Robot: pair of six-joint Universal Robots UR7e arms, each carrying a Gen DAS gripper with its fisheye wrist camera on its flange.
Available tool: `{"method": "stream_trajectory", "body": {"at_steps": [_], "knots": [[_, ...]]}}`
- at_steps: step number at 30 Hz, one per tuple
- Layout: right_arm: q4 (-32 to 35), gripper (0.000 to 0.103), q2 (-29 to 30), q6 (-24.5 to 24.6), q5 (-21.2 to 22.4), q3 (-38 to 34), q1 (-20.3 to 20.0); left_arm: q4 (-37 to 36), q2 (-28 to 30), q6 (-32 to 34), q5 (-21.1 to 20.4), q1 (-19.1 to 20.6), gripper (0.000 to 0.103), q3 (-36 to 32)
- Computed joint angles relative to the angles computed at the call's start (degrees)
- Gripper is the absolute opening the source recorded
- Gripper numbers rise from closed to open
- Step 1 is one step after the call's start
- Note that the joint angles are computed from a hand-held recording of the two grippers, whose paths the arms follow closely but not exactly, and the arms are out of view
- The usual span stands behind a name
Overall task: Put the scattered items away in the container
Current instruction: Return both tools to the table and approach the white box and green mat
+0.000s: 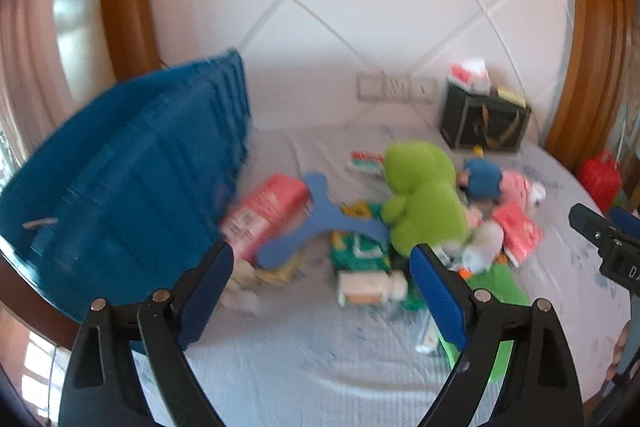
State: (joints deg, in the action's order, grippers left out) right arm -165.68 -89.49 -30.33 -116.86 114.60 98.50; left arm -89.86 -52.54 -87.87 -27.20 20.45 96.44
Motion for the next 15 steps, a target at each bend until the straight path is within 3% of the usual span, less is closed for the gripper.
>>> {"method": "stream_trajectory", "body": {"at_steps": [4,8,10,12,13,15], "knots": [[3.28,0.103,-1.09,0.65,-0.47,0.81,-6.01,-5.09,3.62,3.97,-3.83,1.54,0.091,0.07],[4.07,0.101,-1.1,0.85,-0.62,2.79,-9.47,-12.38,6.03,9.66,-6.44,3.45,0.091,1.8],[4.02,0.078,-0.63,1.04,-1.2,4.08,-10.76,-17.01,7.58,13.57,-7.61,4.84,0.09,2.77],[4.87,0.059,-0.16,1.86,-1.92,5.13,-12.03,-20.75,9.35,17.05,-9.2,6.22,0.082,3.4],[5.55,0.053,0.13,2.21,-2.08,5.56,-12.93,-22.82,10.25,18.94,-10.55,6.96,0.079,3.7],[6.12,0.053,0.5,2.83,-2.39,6.35,-14.38,-27.42,11.63,23.19,-12.88,8.11,0.079,4.57]]}}
